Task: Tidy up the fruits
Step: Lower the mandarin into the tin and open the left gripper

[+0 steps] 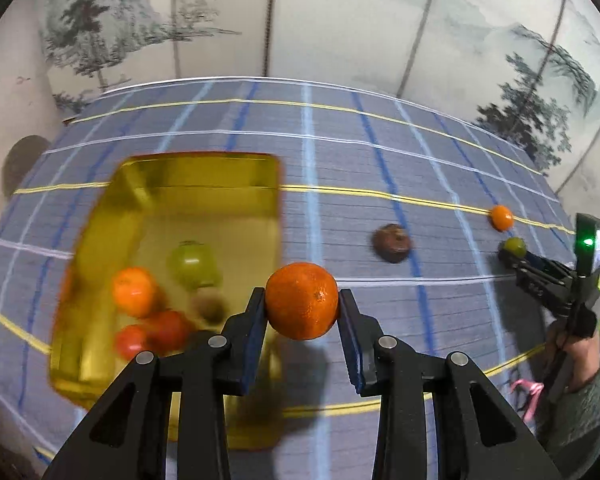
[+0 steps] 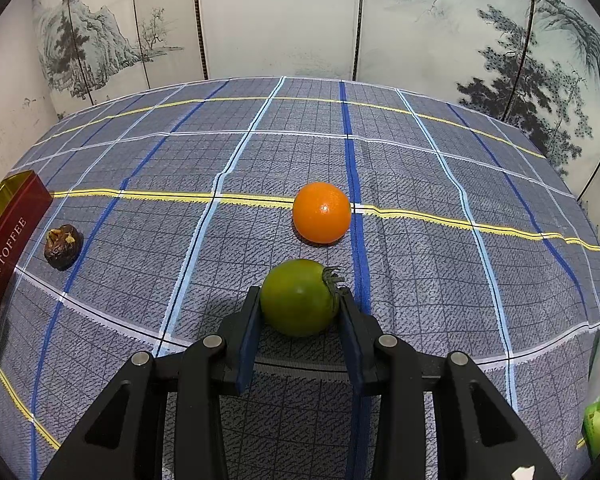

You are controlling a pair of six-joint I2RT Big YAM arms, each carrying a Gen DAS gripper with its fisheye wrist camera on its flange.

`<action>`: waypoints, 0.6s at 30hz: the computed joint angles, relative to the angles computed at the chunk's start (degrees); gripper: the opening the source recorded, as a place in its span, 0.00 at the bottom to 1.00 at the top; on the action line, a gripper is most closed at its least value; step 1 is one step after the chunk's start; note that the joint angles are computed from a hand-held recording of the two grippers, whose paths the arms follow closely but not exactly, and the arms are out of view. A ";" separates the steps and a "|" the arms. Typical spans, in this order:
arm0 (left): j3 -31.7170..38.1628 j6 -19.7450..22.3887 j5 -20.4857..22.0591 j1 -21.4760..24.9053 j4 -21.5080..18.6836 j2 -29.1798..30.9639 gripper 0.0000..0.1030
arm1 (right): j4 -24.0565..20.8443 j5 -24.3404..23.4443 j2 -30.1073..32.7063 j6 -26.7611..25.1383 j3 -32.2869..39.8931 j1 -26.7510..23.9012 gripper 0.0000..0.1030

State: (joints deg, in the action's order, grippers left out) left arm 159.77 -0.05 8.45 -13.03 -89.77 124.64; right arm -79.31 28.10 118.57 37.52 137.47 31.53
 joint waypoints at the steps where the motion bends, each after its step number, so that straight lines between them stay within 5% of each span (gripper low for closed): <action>1: -1.58 0.11 -0.60 0.94 0.74 -0.90 0.35 | -0.01 -0.01 0.02 0.01 0.04 0.00 0.33; 18: -10.44 -1.05 -4.00 9.10 3.83 -3.87 0.35 | -0.09 0.05 0.03 -0.04 0.07 -0.02 0.33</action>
State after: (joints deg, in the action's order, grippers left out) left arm 149.33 -1.10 4.45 -3.93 -85.94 120.77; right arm -79.39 28.15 118.61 37.48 137.54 31.51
